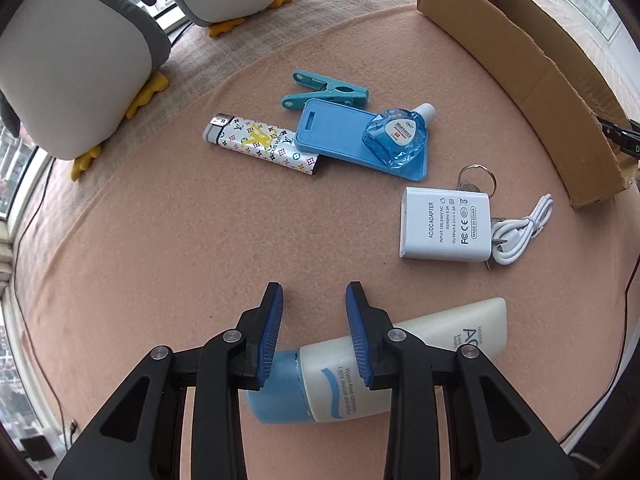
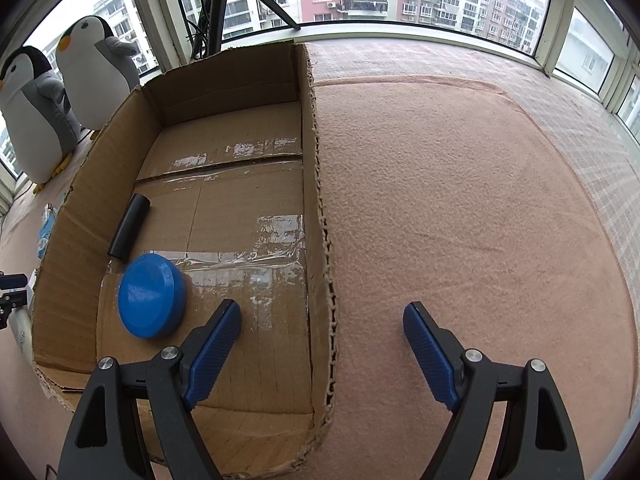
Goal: Organize rigid objects
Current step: 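Move the left tool back to the AQUA sunscreen bottle, then close the left gripper around the AQUA sunscreen bottle and lift it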
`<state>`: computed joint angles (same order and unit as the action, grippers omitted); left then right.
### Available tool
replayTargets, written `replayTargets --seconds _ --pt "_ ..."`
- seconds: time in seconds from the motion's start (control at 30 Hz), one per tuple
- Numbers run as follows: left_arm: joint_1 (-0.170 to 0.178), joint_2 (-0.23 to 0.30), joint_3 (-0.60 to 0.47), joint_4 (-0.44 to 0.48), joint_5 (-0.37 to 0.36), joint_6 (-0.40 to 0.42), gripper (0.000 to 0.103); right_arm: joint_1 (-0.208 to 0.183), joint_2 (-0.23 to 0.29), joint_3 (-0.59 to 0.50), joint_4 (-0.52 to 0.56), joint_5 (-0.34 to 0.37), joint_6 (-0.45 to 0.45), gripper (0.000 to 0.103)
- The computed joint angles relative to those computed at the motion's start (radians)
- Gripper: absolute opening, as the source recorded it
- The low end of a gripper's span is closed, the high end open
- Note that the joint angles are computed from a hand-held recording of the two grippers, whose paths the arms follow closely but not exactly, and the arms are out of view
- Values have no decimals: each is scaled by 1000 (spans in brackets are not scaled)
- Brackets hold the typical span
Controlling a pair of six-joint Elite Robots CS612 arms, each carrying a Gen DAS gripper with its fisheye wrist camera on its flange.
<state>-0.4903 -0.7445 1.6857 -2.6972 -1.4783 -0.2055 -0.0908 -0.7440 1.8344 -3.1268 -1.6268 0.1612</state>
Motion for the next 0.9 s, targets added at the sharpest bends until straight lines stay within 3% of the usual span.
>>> replayTargets --seconds 0.1,0.23,0.3,0.4,0.5,0.7,0.9 --pt "10 -13 29 -28 7 -48 33 2 1 -3 4 -3 -2 80" --pt "32 -48 88 -153 -16 -208 41 2 1 -5 7 -5 -6 80" --pt "25 -73 123 -200 -8 -245 41 2 1 -5 7 -5 -6 80" --pt "20 -101 168 -246 -83 -285 42 2 1 -6 4 -1 -3 80" --pt "14 -99 189 -266 -170 -362 59 0 2 -6 0 5 3 80" --pt "35 -73 210 -321 -312 -539 59 2 4 -10 1 5 -2 80" --pt "51 -44 178 -326 -332 -573 59 1 5 -9 -2 9 -5 80"
